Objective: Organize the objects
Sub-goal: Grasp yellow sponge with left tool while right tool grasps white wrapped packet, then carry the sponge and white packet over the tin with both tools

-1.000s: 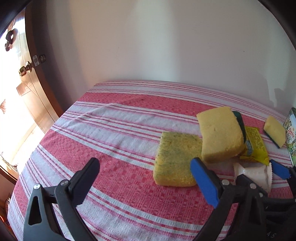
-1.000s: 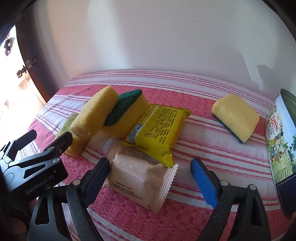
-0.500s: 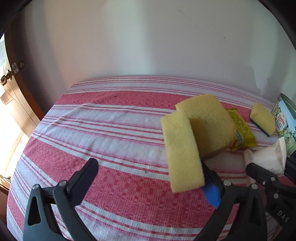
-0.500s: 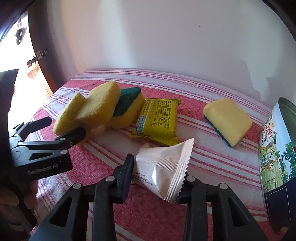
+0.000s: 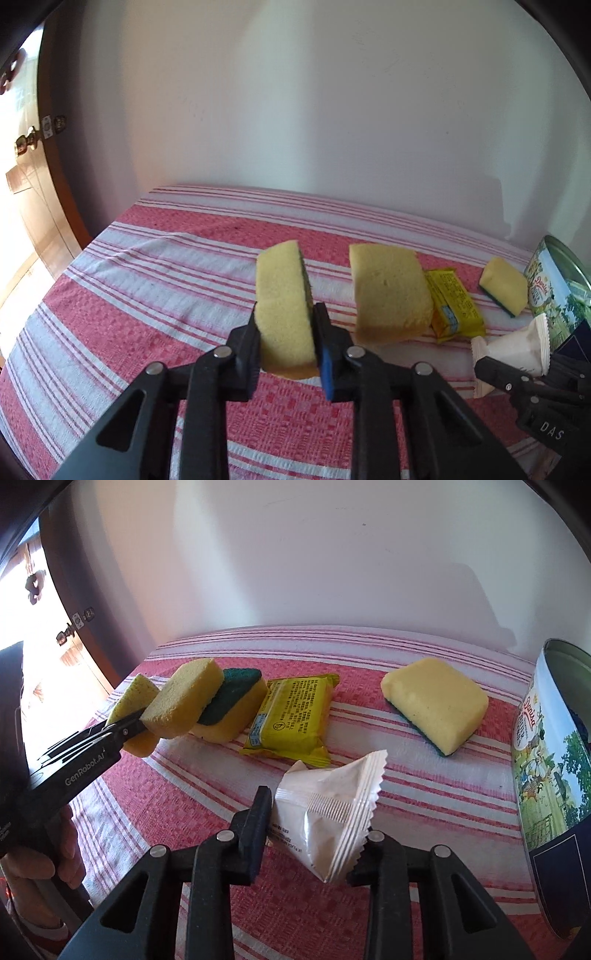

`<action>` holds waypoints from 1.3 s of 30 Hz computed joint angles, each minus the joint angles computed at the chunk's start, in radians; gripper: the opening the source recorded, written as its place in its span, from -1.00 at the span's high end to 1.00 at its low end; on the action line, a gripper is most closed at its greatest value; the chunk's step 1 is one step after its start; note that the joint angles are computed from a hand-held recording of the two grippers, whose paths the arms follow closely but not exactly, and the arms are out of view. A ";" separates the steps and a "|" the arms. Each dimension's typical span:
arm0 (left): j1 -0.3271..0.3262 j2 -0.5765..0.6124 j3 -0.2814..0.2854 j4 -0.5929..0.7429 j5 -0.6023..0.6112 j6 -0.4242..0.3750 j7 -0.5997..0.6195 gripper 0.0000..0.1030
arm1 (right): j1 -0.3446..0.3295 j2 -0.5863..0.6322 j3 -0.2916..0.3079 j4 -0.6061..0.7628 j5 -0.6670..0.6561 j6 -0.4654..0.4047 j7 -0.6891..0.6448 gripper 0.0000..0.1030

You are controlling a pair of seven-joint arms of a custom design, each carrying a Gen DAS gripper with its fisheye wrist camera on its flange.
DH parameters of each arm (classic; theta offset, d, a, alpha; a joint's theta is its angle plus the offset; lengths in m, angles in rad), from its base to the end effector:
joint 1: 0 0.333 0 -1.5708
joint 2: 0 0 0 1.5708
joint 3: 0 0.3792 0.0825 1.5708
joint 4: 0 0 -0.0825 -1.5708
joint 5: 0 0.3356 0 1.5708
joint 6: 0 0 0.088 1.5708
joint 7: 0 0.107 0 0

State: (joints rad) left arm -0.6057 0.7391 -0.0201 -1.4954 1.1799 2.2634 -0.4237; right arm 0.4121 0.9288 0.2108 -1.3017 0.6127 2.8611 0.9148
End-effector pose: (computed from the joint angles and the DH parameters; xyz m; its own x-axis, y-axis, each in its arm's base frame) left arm 0.6100 -0.4064 0.3240 0.5297 -0.8468 0.0472 -0.5187 -0.3675 -0.7720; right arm 0.6987 0.3847 0.3145 0.6196 -0.7450 -0.2471 -0.6793 -0.3513 -0.6444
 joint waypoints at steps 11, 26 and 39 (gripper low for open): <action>-0.079 -0.040 0.002 -0.056 0.098 -0.215 -0.229 0.54 | -0.186 -0.024 0.312 -0.102 0.276 0.148 -0.418 0.50; -0.157 0.020 -0.026 0.051 0.130 -0.395 -0.200 0.54 | -0.476 0.064 0.788 -0.305 0.207 0.683 -0.717 0.50; -0.234 0.178 0.033 0.344 0.100 -0.334 -0.029 0.54 | -0.643 0.085 0.893 -0.463 -0.054 0.782 -0.563 0.50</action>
